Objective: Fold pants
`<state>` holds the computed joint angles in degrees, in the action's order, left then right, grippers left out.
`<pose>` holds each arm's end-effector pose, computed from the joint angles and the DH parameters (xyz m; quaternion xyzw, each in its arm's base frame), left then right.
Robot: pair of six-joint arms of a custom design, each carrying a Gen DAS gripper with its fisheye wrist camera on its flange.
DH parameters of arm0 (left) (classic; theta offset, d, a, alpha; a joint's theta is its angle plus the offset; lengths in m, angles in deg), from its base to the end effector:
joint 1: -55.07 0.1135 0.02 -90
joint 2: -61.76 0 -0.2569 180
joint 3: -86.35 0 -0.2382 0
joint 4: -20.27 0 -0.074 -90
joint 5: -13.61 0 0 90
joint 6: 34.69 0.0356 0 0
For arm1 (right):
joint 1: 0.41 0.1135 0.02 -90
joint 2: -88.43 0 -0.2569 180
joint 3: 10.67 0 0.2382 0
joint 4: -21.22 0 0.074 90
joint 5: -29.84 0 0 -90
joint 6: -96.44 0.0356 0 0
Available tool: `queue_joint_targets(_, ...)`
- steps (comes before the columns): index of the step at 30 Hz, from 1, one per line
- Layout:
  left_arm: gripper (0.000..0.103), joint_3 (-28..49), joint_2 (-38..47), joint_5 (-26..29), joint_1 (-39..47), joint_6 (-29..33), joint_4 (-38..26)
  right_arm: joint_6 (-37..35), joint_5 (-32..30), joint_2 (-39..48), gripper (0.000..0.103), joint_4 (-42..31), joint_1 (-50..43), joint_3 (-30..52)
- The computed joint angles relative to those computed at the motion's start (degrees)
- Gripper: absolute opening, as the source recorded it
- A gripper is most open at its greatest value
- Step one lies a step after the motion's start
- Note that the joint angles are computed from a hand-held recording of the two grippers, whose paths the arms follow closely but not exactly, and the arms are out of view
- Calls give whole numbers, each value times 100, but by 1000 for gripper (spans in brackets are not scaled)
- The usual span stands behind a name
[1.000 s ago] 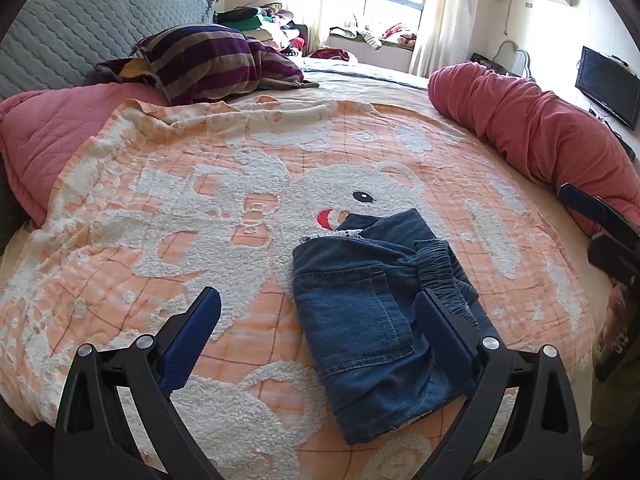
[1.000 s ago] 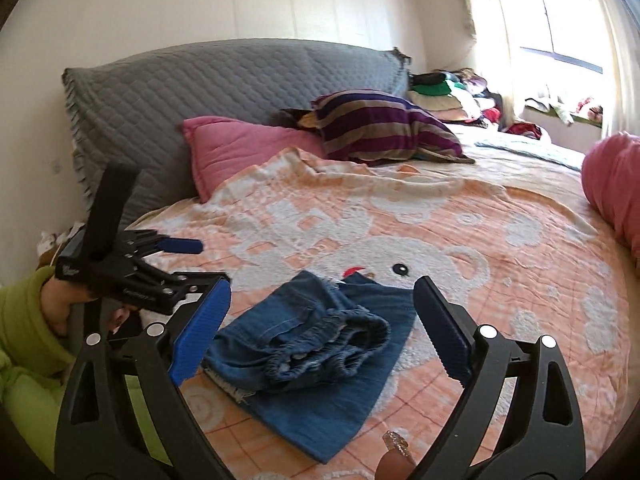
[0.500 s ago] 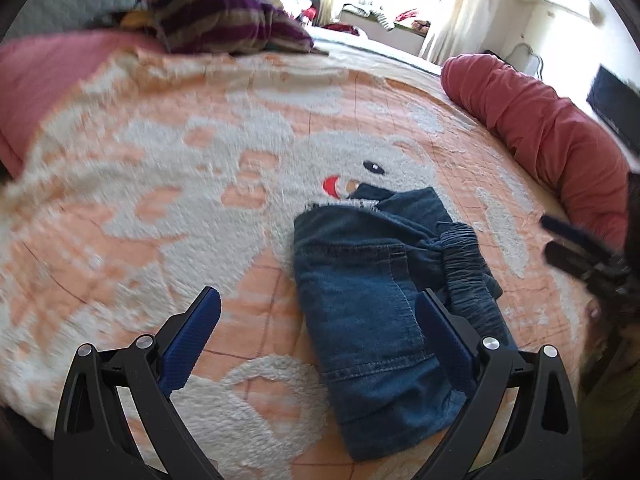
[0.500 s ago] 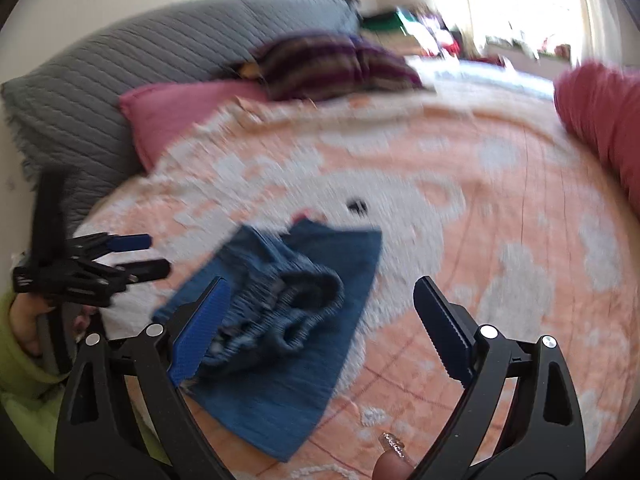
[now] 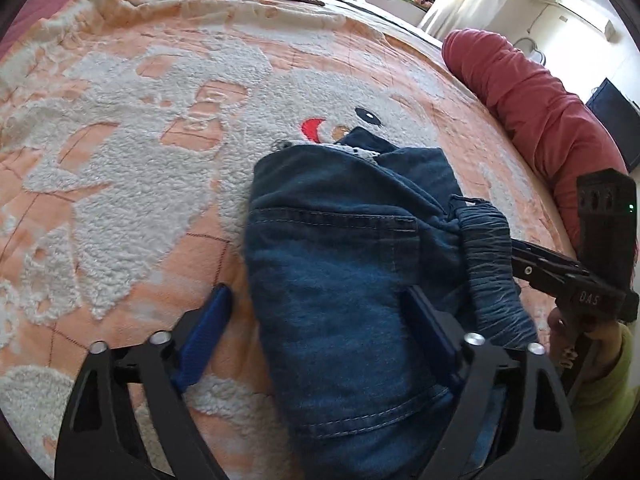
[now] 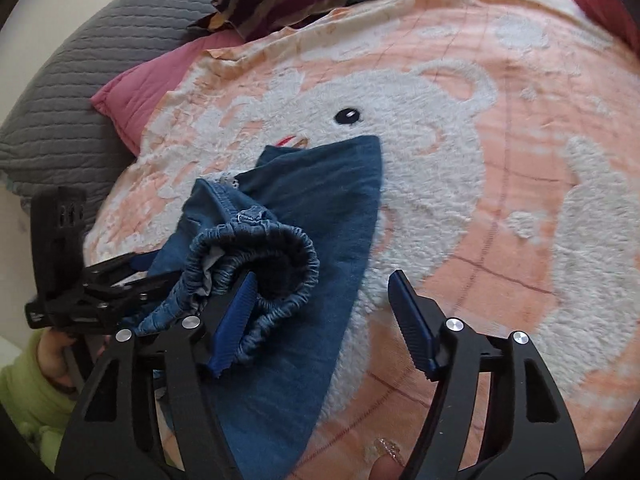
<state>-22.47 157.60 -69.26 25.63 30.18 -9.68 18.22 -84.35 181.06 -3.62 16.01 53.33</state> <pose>0.2817 -0.1640 0.1806 0.0546 0.9495 -0.1917 0.2425 0.2877 0.1000 0.1704 -0.1032 0.9251 0.2676 0.2487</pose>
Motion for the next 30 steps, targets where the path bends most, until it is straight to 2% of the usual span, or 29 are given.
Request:
queue_joint_targets(2, 66, 55, 63, 92, -23, -82, 46, 38, -158, 189, 62, 202, -20, 20)
queue_joint_targets(4, 61, 88, 113, 21, -64, -120, 78, 95, -356, 320, 59, 380, -22, 24)
queue_joint_targets(5, 56, 93, 105, -3, -76, -129, 81, 46, -375, 297, 48, 392, 11, 30)
queue_joint_targets(6, 47, 80, 81, 20, -76, -136, 129, -62, -321, 210, 28, 403, 110, 21)
queue_joint_targets(9, 40, 151, -34, -77, -100, 5, 48, -292, 278, -137, 15, 367, 424, -37)
queue_joint_targets(12, 38, 209, -108, -102, -26, 56, 25, -471, 555, -393, 14, 381, 629, 27)
queue_joint_targets(15, 35, 330, -127, -235, 81, 147, -4, -714, 932, -286, 14, 298, 834, 385)
queue_joint_targets(20, 35, 689, -22, -443, 317, 308, -111, -901, 1092, 310, 14, 238, 941, 1249)
queue_joint_targets(23, 35, 916, 89, -376, 513, 350, -180, -1019, 1213, 707, 14, 98, 1057, 1833)
queue_joint_targets(30, 35, 1307, 467, -461, 761, 548, -134, -1220, 1477, 1328, 14, -121, 1102, 2655)
